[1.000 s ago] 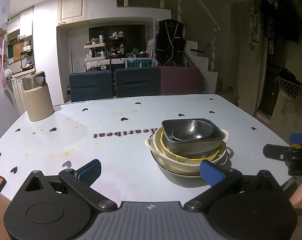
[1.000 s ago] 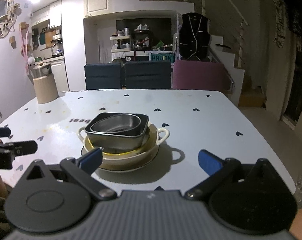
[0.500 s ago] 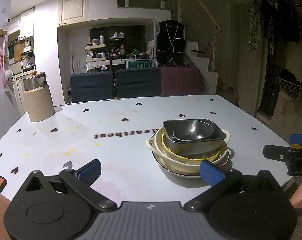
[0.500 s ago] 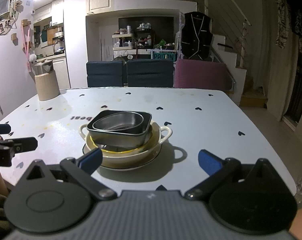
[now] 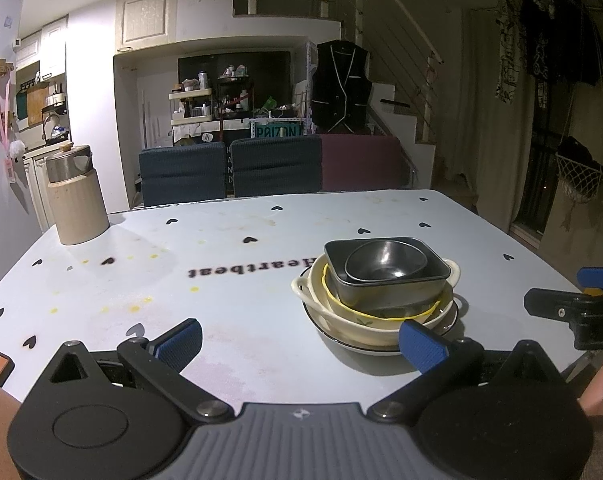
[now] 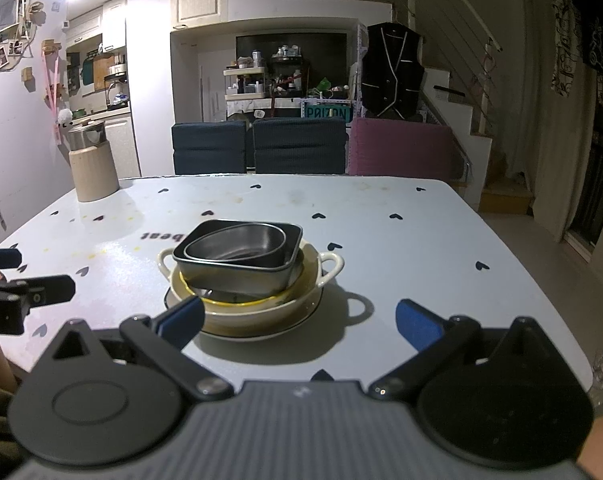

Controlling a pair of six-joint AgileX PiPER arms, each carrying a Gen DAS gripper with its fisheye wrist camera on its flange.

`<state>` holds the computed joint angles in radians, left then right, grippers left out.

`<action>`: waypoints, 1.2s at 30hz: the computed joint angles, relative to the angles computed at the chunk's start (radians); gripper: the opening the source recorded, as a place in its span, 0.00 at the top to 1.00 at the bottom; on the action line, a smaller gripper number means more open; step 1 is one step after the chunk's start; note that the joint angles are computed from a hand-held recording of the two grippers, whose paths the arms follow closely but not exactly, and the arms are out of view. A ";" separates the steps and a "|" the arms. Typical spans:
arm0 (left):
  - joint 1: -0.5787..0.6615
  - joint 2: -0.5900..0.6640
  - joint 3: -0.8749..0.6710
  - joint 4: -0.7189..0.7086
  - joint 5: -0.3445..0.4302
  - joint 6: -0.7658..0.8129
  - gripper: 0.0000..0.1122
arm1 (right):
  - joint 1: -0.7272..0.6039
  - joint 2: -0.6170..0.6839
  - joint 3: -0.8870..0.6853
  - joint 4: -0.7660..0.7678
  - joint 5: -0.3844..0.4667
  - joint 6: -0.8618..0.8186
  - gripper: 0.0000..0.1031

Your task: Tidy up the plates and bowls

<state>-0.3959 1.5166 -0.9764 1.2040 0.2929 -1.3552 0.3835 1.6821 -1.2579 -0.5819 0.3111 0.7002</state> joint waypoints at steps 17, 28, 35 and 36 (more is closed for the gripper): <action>0.005 -0.002 0.000 -0.012 -0.002 0.014 0.08 | 0.003 0.006 -0.001 -0.012 -0.003 0.018 0.01; 0.006 -0.002 0.000 -0.013 0.000 0.016 0.08 | 0.011 0.008 -0.002 -0.033 0.001 0.045 0.01; 0.006 -0.002 0.000 -0.018 -0.001 0.020 0.08 | 0.014 0.008 -0.002 -0.042 0.002 0.057 0.01; 0.008 -0.002 0.000 -0.019 -0.002 0.021 0.08 | 0.015 0.008 -0.002 -0.045 0.003 0.060 0.01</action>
<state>-0.3880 1.5143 -0.9760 1.1854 0.2910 -1.3341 0.3984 1.6905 -1.2596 -0.6269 0.3142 0.7603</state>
